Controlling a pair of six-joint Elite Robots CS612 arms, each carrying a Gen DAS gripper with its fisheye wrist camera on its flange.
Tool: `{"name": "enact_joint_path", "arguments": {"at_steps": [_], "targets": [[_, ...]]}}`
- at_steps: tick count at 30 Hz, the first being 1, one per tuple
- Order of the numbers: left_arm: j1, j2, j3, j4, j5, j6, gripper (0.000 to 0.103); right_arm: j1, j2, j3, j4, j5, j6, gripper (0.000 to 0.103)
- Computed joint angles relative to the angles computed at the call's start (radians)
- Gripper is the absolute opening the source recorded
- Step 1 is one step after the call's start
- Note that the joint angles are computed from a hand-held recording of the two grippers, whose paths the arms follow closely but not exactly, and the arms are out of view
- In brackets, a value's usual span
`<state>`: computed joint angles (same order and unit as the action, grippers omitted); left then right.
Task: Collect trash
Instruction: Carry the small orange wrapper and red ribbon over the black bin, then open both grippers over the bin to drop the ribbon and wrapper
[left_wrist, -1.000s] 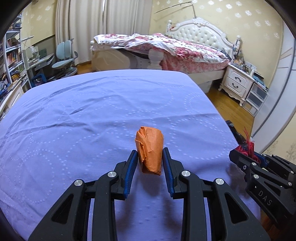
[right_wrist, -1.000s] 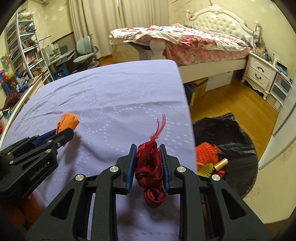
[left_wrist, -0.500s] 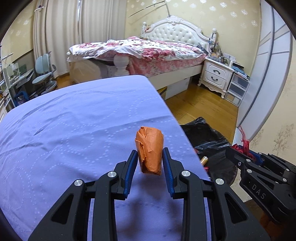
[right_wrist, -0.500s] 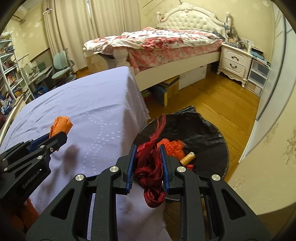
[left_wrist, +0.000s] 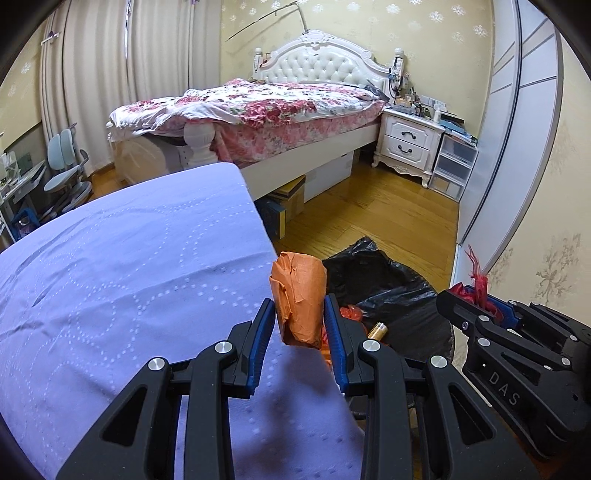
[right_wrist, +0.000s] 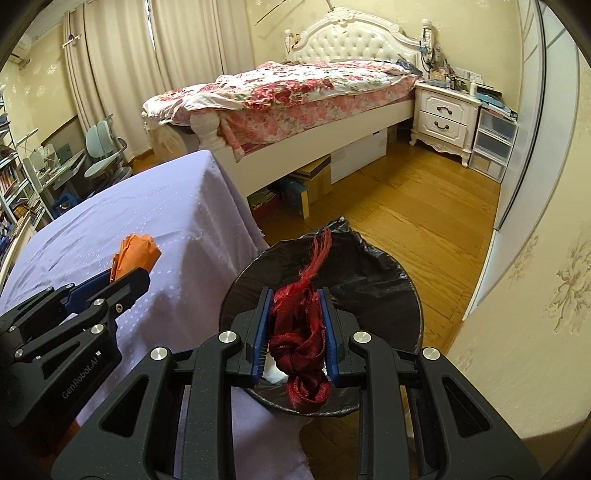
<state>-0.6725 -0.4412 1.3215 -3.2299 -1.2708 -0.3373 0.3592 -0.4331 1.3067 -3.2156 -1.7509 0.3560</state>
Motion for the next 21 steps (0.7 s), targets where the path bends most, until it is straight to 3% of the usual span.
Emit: {"name": "enact_joint_path", "arguments": {"at_steps": [21], "targets": [[-0.01, 0.038, -0.093, 0.089, -0.013, 0.018, 0.032, -0.029, 0.017, -0.022, 0.03, 0.013, 0.029, 0.024]]}}
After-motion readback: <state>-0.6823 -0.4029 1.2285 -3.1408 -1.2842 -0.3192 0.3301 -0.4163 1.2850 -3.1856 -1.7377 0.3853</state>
